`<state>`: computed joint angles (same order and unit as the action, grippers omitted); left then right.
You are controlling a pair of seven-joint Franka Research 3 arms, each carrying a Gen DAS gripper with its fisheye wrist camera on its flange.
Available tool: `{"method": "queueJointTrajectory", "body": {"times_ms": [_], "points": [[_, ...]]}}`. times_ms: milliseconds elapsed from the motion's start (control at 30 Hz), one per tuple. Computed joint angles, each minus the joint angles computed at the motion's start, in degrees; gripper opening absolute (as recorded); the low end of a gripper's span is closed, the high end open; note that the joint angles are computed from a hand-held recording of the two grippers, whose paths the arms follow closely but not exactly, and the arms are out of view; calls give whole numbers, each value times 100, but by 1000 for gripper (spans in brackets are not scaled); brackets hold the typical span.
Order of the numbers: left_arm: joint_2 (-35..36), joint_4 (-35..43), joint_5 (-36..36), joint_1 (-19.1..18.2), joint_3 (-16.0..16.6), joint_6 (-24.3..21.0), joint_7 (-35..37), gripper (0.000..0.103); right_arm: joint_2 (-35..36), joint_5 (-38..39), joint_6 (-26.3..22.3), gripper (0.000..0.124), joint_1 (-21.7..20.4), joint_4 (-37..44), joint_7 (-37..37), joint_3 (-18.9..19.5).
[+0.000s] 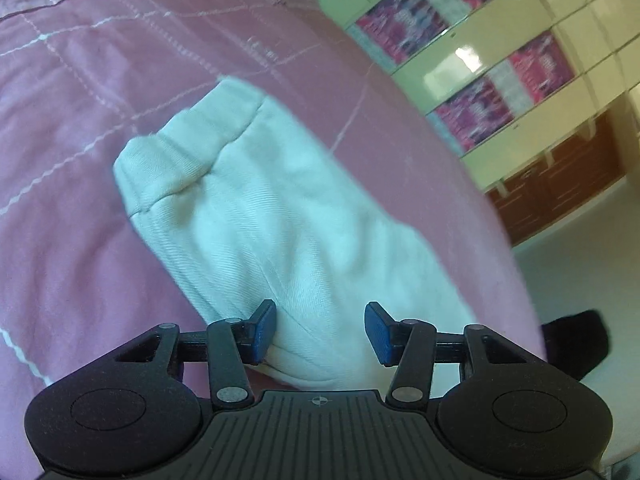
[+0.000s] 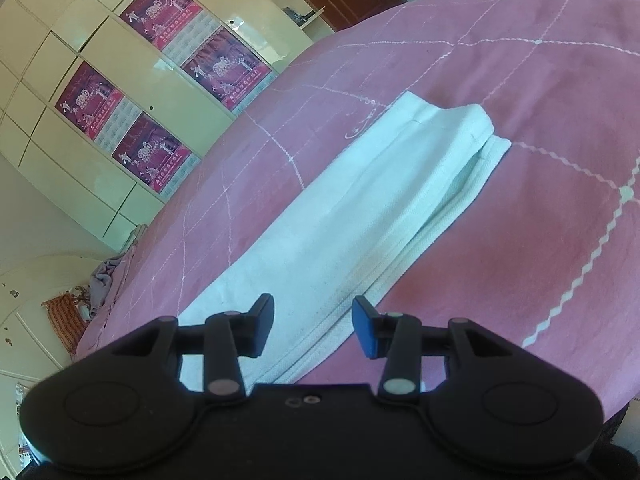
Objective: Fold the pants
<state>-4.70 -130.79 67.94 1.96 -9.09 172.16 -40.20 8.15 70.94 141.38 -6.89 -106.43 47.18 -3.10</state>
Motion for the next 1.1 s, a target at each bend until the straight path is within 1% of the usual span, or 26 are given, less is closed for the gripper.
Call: {"method": "queueJointTrajectory", "body": {"times_ms": [33, 67, 100, 133, 167, 200, 267, 333, 400, 500, 533, 567, 600, 633, 667, 733, 767, 800, 867, 900, 967, 1000, 1033, 1067, 1100], "points": [[4, -64, -355, 30, 22, 37, 256, 32, 25, -4, 15, 44, -3, 50, 2, -3], [-32, -52, -308, 205, -153, 58, 111, 32, 42, -35, 79, 44, 5, 81, 61, -3], [-101, 14, 141, 205, -183, -110, -213, 32, 60, -75, 170, 44, 5, 118, 138, -11], [-192, 35, 312, 4, -57, -386, -226, 32, 71, -49, 261, 44, -14, 153, 117, -17], [-242, 27, 213, -17, -61, -507, -49, 38, 81, 23, 351, 44, -43, 187, 47, -20], [-253, 3, 64, -22, -33, -505, 142, 40, 101, 66, 452, 46, -70, 225, 30, -29], [-235, -56, -30, 25, 1, -399, 275, 40, 222, 53, 562, 47, -142, 362, 162, -60], [-142, -86, -222, 44, 39, -232, 598, 40, 434, -19, 539, 45, -242, 579, 375, -64], [-89, -55, -166, 72, 15, -231, 635, 40, 627, -12, 659, 45, -316, 769, 427, -7], [-94, -60, -451, 32, 20, -283, 875, 40, 1041, -491, 641, 41, -377, 1217, 981, 38], [-86, -52, -531, 24, 17, -295, 963, 40, 1159, -479, 572, 34, -455, 1356, 977, 119], [-94, -64, -557, 27, 15, -284, 1001, 40, 1276, -574, 571, 24, -484, 1487, 1000, 168], [-107, -81, -547, 41, 12, -255, 991, 40, 1403, -784, 553, 6, -500, 1626, 1107, 173], [-123, -100, -485, 66, 1, -215, 893, 40, 1502, -911, 439, 5, -547, 1764, 1250, 209], [-126, -113, -372, 104, -9, -157, 736, 40, 1493, -819, 462, 5, -625, 1774, 1162, 310], [-126, -119, -184, 154, -29, -97, 505, 40, 1292, -433, 678, 5, -746, 1580, 715, 487], [-107, -105, -188, 155, -23, -95, 516, 40, 1193, -417, 781, 5, -723, 1461, 685, 478], [-110, -109, -279, 132, -15, -124, 616, 40, 1166, -649, 876, 5, -632, 1395, 828, 400], [-123, -113, -592, 67, 0, -207, 977, 40, 1229, -1390, 1020, 18, -434, 1368, 1378, 196], [-130, -111, -719, 42, -2, -253, 1152, 40, 1230, -1390, 917, 25, -509, 1360, 1430, 223], [-128, -84, -864, 5, -31, -370, 1405, 40, 1070, -816, 736, 37, -780, 1171, 996, 409], [-122, -65, -879, -2, -50, -422, 1436, 40, 982, -570, 712, 57, -837, 1049, 769, 440], [-115, -49, -856, -3, -68, -464, 1404, 40, 968, -365, 544, 67, -895, 1017, 612, 442], [-110, -37, -845, -9, -77, -502, 1387, 40, 1041, -275, 272, 67, -936, 1082, 587, 415], [-106, -23, -856, -25, -85, -554, 1412, 40, 1223, -339, -109, 66, -966, 1294, 794, 367]]}}
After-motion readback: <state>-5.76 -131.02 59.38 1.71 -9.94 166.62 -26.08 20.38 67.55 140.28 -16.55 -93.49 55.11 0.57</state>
